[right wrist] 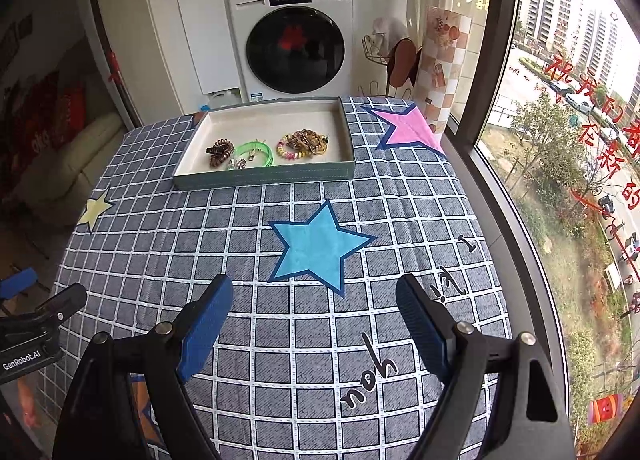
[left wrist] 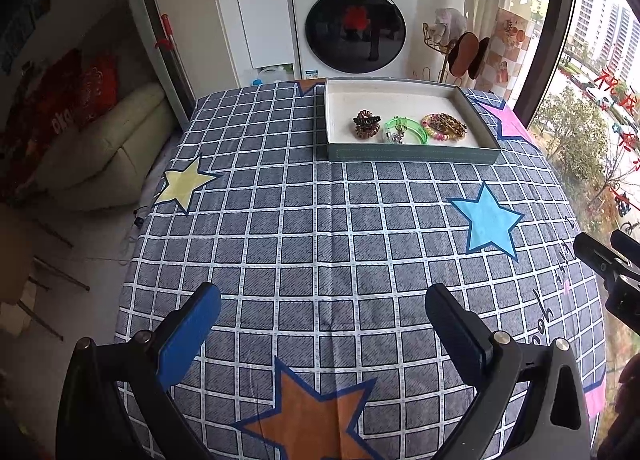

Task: Organize jewelry

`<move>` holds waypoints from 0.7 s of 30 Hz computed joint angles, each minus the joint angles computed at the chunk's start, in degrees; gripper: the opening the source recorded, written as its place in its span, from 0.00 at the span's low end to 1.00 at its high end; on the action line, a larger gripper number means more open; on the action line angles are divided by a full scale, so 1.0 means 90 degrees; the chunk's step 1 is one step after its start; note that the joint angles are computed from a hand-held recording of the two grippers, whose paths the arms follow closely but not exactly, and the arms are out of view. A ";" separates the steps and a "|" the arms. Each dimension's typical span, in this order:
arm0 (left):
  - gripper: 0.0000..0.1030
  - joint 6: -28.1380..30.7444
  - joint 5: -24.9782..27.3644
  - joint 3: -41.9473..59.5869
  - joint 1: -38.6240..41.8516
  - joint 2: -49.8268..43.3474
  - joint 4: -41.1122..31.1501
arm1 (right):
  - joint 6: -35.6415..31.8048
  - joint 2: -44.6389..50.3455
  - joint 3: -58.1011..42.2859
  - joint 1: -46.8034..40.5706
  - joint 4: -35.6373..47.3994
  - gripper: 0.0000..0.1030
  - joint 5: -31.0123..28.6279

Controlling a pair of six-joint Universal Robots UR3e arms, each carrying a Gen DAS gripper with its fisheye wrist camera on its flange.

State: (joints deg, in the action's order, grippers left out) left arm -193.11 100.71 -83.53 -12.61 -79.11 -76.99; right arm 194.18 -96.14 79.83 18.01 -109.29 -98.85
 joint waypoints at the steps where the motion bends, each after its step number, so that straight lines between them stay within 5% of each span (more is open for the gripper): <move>1: 1.00 0.0005 -0.0011 0.0003 0.0006 0.0005 -0.0002 | 0.0008 0.0009 0.0007 0.0009 -0.0017 0.83 -0.0004; 21: 1.00 0.0151 -0.0148 0.0077 0.0050 -0.0151 0.0064 | 0.0081 0.0114 -0.0098 0.0063 0.0010 0.83 -0.0059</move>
State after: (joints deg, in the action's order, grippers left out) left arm -191.75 99.38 -82.84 -12.16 -80.47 -76.42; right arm 194.91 -95.12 78.95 18.58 -109.20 -99.38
